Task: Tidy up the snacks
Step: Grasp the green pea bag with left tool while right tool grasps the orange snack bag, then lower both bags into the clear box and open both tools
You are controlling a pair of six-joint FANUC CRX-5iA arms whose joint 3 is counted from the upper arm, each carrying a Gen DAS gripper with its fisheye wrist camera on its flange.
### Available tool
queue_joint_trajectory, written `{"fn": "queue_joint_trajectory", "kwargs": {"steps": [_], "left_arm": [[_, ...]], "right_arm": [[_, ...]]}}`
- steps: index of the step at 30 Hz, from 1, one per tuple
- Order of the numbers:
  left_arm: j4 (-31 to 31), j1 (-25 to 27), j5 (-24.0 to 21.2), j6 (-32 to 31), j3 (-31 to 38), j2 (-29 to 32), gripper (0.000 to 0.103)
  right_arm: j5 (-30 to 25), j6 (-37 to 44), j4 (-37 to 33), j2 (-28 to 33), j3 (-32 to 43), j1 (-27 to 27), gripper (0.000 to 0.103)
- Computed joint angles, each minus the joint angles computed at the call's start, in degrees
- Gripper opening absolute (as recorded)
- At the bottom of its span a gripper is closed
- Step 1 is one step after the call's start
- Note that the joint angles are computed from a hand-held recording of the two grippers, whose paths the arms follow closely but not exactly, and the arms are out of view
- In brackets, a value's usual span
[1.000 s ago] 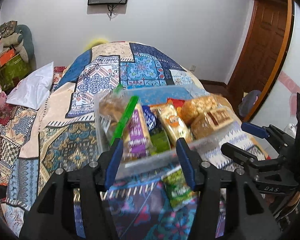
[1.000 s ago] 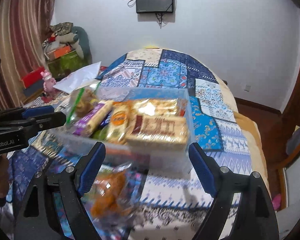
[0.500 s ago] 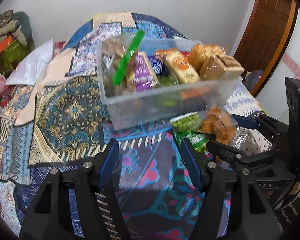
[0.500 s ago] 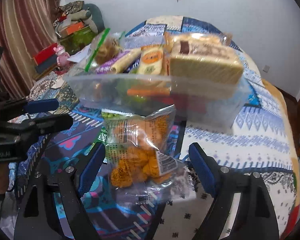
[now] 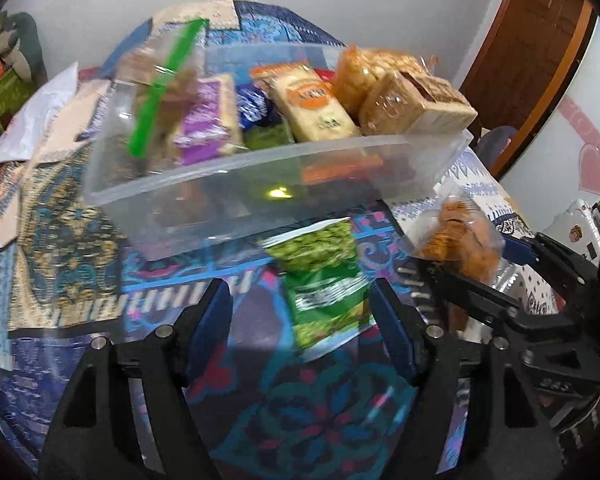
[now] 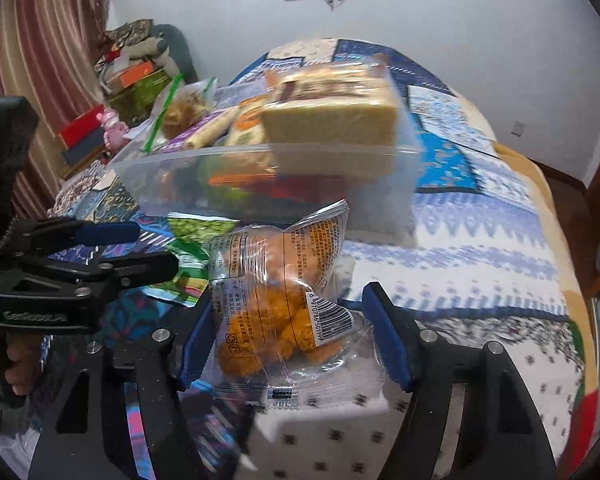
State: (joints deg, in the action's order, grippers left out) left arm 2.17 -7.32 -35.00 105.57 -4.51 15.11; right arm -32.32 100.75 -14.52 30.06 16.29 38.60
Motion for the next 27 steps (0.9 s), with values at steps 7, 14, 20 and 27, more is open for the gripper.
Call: {"fn": "queue_joint_trajectory", "kwargs": {"steps": [7,14,20,27], "left_arm": [[-3.60,-1.52,-1.25,3.33,4.09,3.33,0.067],[-4.17,-1.73,0.07,2.74,3.60,3.05,0.043],[-6.01,-1.88,2.44,2.92,-0.11,-1.40,0.042],[-11.28,-1.71,4.50,7.40,-1.62,-7.54,0.042]], "right_arm": [[2.02,-0.72,-0.39,-1.39,-1.67,-0.90,0.067],[2.85,0.57,-2.57,-2.18,-2.04,-1.39,0.067],[3.72,1.78,-3.73,-3.45,-2.53,-1.31,0.067],[5.33,3.19,-5.53,-4.12,-0.83,-0.96,0.067]]}}
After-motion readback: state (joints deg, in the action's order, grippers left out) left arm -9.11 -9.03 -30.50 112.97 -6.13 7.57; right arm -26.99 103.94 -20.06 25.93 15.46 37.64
